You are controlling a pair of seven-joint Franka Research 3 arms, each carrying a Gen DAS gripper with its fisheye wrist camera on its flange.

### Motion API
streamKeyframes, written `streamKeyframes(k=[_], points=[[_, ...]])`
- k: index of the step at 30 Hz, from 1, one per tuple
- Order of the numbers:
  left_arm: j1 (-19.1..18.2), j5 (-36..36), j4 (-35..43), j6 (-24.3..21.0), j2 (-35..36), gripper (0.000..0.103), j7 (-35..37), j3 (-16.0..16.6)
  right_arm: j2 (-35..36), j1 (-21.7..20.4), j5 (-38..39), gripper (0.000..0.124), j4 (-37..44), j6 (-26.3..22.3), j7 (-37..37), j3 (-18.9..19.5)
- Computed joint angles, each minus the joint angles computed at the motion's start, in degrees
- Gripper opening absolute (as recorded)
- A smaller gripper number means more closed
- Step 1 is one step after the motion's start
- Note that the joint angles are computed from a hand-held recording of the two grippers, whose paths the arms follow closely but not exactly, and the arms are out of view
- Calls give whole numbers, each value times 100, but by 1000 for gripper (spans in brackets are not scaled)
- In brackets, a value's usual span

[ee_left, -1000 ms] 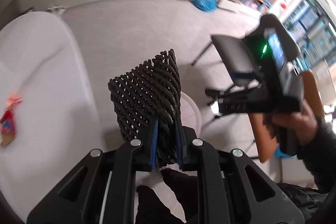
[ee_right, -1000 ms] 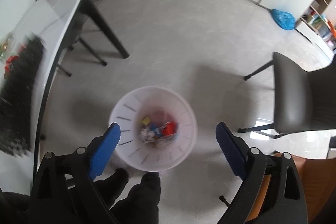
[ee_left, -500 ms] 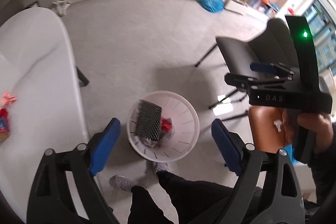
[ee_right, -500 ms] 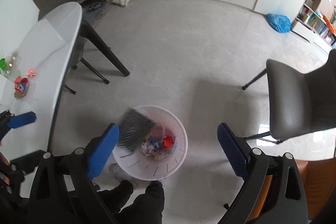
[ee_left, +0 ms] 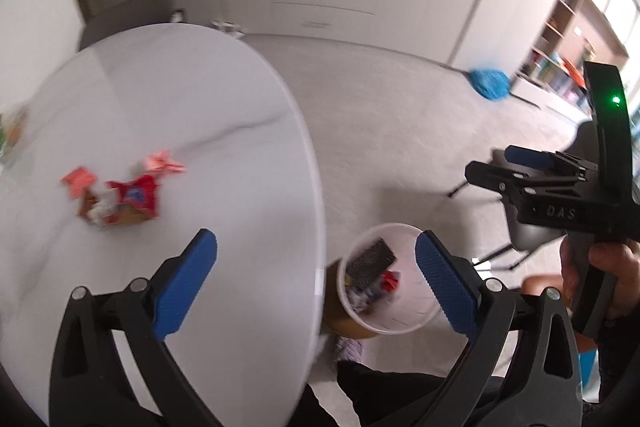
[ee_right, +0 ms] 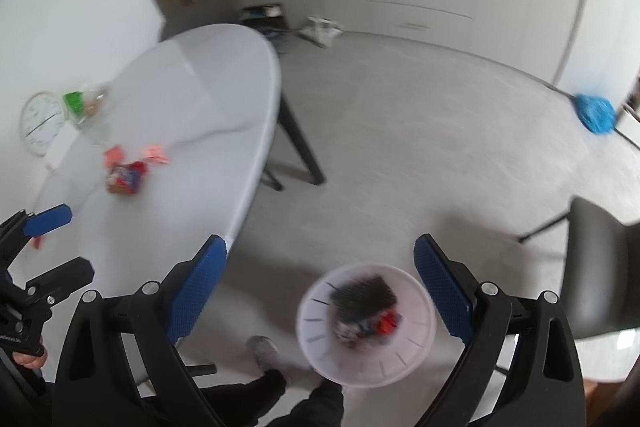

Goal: Collect trash
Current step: 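Move both tools back over the remaining trash on the table, then grasp the blue cloth with red wrapper and cardboard using the right tool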

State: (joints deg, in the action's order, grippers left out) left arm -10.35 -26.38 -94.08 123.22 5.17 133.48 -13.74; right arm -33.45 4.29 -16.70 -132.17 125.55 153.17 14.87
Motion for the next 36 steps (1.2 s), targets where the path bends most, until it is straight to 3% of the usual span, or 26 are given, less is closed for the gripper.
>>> streamKeyframes(k=[9,15,19,23,29,36], points=[[276,271,142,248,202,95,-400,167,1154,284,-153,98,921,550,-315,-43],[498,440,427,356,505,95,-575,196,1961,596,-156,98,1640,880,-596,-277],[656,548,664,466,738,95,-718,191,2682,823,201,97,2258,1293,-908,-554],[835,670,1065,484,1093,95,-792,183,3509,1052,928,86,3032,1499,-1384,-823],[1126,764,1664,319,1652,95,-827,115,5042,1238,2230,67,4705,1003,-1874,-1087],[1386,826,2360,80,2299,95,-807,25,6492,1437,2459,57,6751,-468,-2081,-1283]])
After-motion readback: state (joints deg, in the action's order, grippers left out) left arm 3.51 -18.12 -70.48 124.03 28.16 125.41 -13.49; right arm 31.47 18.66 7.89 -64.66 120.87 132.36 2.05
